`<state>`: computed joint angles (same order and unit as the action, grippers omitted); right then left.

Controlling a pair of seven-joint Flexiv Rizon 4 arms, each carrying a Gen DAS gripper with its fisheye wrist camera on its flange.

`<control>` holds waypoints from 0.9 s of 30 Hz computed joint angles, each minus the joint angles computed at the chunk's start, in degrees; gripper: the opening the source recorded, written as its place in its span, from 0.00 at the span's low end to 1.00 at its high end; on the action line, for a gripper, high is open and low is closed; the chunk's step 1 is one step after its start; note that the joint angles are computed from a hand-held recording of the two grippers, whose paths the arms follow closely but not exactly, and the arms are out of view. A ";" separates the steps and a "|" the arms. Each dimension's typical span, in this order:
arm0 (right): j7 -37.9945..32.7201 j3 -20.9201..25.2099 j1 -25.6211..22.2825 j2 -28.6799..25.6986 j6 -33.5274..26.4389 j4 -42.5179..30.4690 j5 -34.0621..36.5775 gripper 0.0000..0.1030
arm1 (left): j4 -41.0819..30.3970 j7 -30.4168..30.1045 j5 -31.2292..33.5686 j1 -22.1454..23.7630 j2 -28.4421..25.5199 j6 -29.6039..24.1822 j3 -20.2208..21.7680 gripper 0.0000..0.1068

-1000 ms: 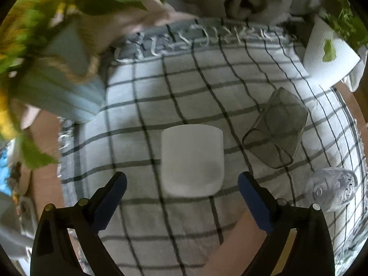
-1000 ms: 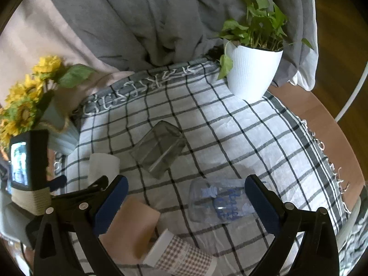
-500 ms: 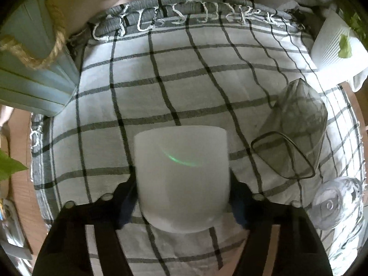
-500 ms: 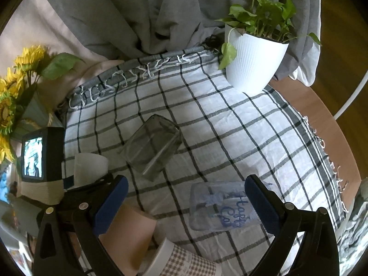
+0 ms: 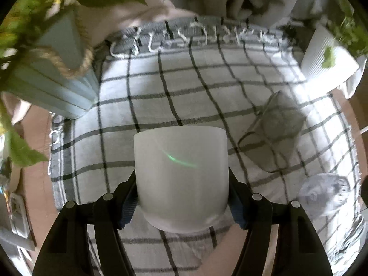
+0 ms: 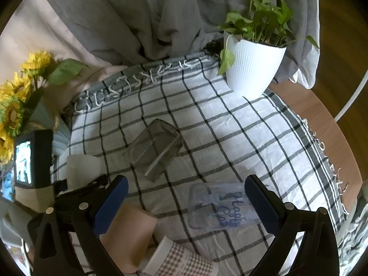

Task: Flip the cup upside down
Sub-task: 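Close the left gripper around the white frosted cup, then carry the held cup across the cloth, lower it and open the left gripper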

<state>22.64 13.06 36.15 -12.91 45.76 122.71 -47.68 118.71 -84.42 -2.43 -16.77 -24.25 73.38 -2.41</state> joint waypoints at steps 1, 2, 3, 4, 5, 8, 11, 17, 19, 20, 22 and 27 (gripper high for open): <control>0.20 0.03 -0.01 0.48 0.19 0.40 -0.44 0.99 | 1.67 0.35 -0.74 0.70 1.75 0.63 -0.53 0.62; 0.50 0.10 -0.03 1.01 0.33 0.80 -0.89 0.99 | 2.19 0.43 -1.19 0.97 2.41 1.01 -0.77 0.62; 0.82 0.20 -0.10 1.48 0.55 1.16 -1.29 0.99 | 2.63 0.14 -1.39 0.88 3.23 1.07 -0.76 0.62; 1.07 0.32 -0.25 2.00 0.98 1.60 -1.68 0.99 | 1.86 -0.90 -0.93 0.07 3.19 0.56 -0.28 0.62; 1.36 0.48 -0.38 2.57 1.37 2.07 -2.09 0.99 | 2.79 -0.95 -1.32 0.22 4.38 0.64 -0.62 0.62; 2.10 1.38 -0.51 4.53 0.98 3.31 -2.58 0.99 | 4.58 -0.85 -2.41 0.08 6.77 1.27 -1.84 0.62; 2.32 2.95 -0.38 7.32 -1.89 4.61 -1.59 0.99 | 5.86 -3.77 0.18 -1.96 9.07 2.14 -0.52 0.62; 3.36 6.09 -1.42 14.55 -5.76 10.01 -0.01 0.99 | 6.24 -13.04 6.19 -6.02 11.66 1.02 0.13 0.62; 2.70 6.88 -2.39 17.49 -5.00 12.77 0.55 0.99 | 6.70 -16.92 7.96 -7.86 11.91 1.50 -0.31 0.62; 2.12 7.22 -2.90 18.82 -4.45 14.12 0.93 0.99 | 6.32 -21.06 10.76 -9.98 11.98 1.17 0.38 0.62; -0.02 7.75 -4.16 22.13 -2.50 17.56 1.67 0.99 | 5.27 -29.49 15.03 -13.48 11.74 -0.33 0.92 0.62; -11.24 8.52 -6.68 30.55 0.83 25.10 8.43 0.99 | 3.78 -39.46 15.54 -17.42 9.27 -2.59 -2.71 0.62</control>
<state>11.40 21.57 29.47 17.64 46.58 147.81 -39.25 122.48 -123.89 13.11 -34.19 -14.98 70.79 -5.12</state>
